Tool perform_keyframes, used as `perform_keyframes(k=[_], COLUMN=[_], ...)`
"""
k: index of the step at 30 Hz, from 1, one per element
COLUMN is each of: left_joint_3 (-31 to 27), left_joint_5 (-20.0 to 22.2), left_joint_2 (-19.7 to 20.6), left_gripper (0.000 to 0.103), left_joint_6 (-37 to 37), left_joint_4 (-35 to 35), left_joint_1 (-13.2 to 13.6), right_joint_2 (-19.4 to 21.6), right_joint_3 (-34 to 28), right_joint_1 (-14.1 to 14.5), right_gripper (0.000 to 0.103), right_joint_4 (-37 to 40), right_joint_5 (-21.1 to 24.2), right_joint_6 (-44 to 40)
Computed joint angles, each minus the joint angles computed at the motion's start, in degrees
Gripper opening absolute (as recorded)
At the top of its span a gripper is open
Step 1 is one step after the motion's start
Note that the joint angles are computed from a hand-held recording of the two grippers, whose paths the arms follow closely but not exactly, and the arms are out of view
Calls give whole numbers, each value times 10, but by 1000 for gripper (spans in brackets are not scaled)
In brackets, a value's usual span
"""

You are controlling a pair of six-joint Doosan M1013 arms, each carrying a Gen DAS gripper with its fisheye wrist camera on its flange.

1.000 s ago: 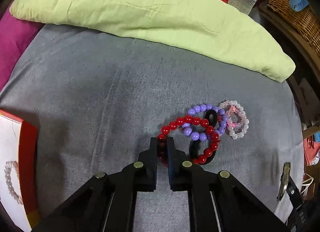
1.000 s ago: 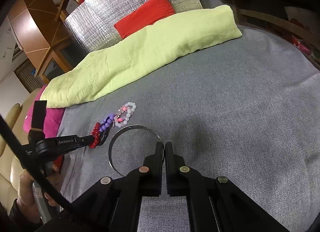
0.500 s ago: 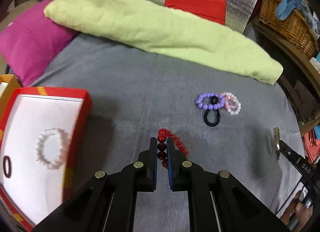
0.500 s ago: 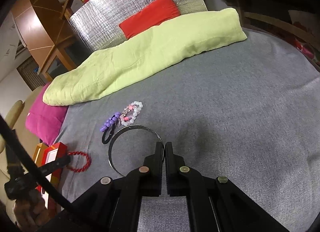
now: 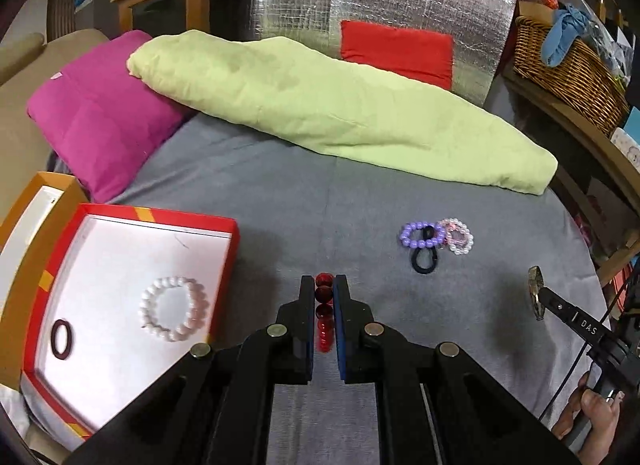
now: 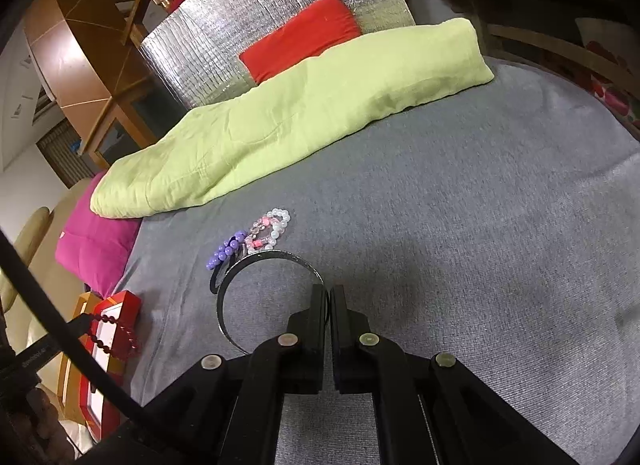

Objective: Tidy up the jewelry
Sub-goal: 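Carry the red bracelet with the left tool while the right tool carries the bangle to the tray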

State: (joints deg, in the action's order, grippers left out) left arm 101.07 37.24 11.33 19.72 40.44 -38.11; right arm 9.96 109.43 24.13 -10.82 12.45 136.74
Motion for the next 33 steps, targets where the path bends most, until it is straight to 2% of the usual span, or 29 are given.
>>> perform_keyframes(k=[7,13,18,24,30,32,33], left_joint_3=[3,9,19,40,64,74,80], left_joint_5=[30,29,9,-7,-6,-4,-3], left_joint_2=[-15,-32,-43,-68,-94,-105,-110], left_gripper=[9,9,9,9,9,9,9], left_joint_6=[-6,-20,-16,-29,-49,-64,-71], left_joint_4=[7,25,27,43,58,65,69], left_joint_1=[-1,-9,-6,5,29,39,43], right_joint_2=[-4,-5,1,1,-1,-5,-7], right_joint_3=[4,5,0,-3,-1,-3,-3], right_joint_1=[-3,-6,-3,1,-2,2,3], right_gripper=[3,3,3,3,3,3,3], right_joint_4=[66,104,64,-41,-22,-70,-70], right_joint_5=[-14,-19,-8,1,0,6,4], right_joint_6=[-60,-97,-62,34,25,68,68])
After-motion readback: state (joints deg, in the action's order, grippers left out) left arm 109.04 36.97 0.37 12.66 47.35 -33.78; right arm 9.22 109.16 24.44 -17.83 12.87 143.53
